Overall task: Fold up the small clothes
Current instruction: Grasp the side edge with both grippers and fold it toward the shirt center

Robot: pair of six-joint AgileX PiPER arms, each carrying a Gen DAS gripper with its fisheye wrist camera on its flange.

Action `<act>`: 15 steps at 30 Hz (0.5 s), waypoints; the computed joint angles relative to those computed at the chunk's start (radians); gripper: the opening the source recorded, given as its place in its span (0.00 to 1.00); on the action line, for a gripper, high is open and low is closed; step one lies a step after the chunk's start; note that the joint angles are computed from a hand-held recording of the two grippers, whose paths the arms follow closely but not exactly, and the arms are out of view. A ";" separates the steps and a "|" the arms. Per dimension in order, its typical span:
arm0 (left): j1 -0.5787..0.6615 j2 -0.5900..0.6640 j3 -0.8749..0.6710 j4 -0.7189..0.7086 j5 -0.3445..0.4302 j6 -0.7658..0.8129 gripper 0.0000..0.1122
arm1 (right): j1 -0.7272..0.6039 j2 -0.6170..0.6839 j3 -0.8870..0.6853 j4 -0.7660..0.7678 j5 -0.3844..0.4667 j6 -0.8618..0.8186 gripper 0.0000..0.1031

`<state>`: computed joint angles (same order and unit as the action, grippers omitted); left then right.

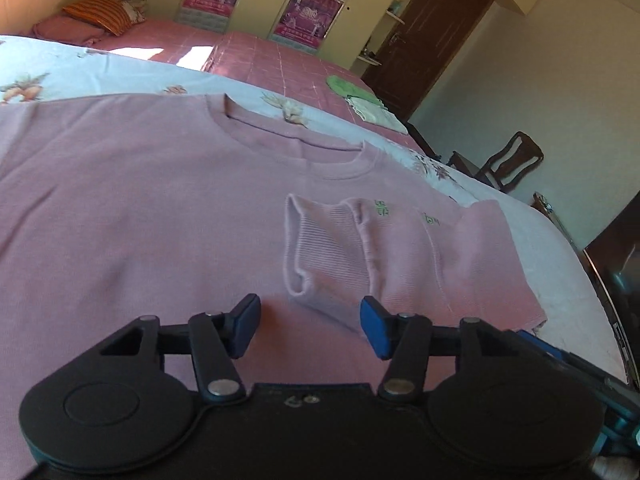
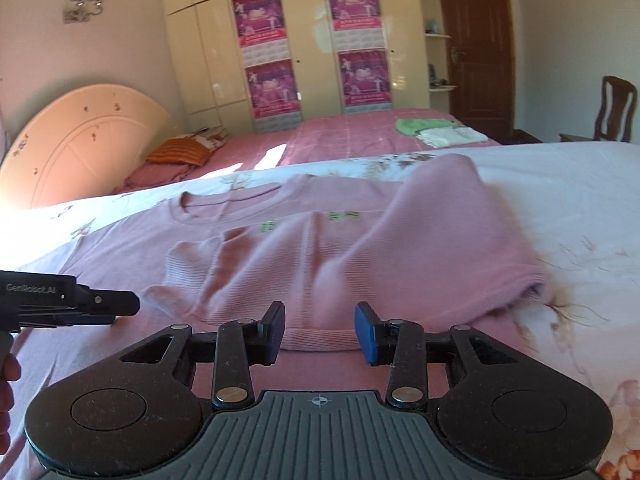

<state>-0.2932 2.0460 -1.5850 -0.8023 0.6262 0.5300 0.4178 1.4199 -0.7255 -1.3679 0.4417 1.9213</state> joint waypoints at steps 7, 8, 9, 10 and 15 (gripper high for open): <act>-0.058 0.105 -0.164 0.097 -0.024 -0.137 0.07 | -0.096 -0.150 0.107 0.161 -0.009 -0.091 0.38; -0.053 0.073 -0.124 0.046 -0.065 -0.085 0.07 | -0.115 -0.170 0.119 0.184 -0.019 -0.104 0.38; -0.049 0.039 -0.078 -0.001 -0.108 -0.023 0.07 | -0.136 -0.185 0.126 0.207 -0.033 -0.118 0.38; -0.043 0.005 -0.037 -0.042 -0.144 0.035 0.07 | -0.153 -0.198 0.131 0.219 -0.047 -0.124 0.38; 0.019 -0.121 0.141 -0.186 -0.299 0.281 0.07 | -0.266 -0.239 0.142 0.378 -0.171 -0.274 0.38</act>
